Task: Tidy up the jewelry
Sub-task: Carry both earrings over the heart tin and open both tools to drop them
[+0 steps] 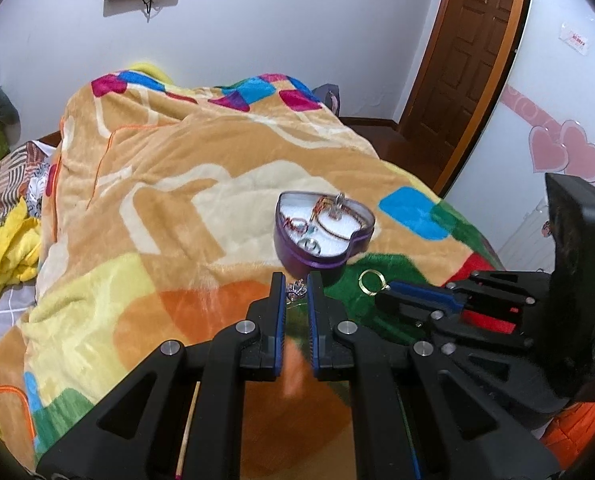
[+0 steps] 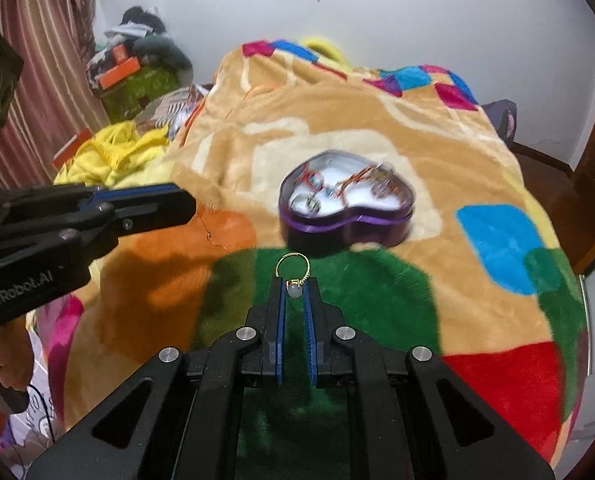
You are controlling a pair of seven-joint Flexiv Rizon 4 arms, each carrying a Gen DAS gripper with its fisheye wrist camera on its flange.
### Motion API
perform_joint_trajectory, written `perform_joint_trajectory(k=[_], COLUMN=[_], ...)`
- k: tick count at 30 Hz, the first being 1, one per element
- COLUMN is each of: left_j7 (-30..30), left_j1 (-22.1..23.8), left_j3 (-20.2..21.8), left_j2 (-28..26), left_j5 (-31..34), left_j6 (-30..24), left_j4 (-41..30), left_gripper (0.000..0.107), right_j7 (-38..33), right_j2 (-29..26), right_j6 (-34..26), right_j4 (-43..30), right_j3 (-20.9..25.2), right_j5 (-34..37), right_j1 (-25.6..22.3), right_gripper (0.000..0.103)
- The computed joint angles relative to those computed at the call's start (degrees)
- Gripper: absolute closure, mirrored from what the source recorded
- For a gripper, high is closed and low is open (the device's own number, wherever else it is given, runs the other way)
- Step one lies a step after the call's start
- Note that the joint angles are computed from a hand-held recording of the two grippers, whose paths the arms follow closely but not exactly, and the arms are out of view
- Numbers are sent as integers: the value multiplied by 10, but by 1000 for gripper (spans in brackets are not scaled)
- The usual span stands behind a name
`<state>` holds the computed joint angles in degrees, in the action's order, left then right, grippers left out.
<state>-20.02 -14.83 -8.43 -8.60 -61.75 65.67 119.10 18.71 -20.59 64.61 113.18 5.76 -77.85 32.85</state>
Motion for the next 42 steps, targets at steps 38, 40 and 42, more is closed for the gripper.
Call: perform_joint_trajectory(k=[38, 40, 42], left_j7=[-16, -24, -31], left_j1=[-4, 0, 3], left_j3=[-45, -47, -50], left_j2=[-83, -89, -95], left_j5=[12, 24, 33], left_j6=[18, 16, 15], left_j4=[-103, -107, -109], left_gripper=[98, 98, 98], right_j7=[113, 110, 105], right_j2=[21, 16, 11], right_j6=[11, 21, 29], right_j4=[-4, -7, -10], right_j3=[3, 0, -2], right_j5=[-130, -130, -128], right_j1=[-83, -85, -87], right_gripper=[95, 95, 95])
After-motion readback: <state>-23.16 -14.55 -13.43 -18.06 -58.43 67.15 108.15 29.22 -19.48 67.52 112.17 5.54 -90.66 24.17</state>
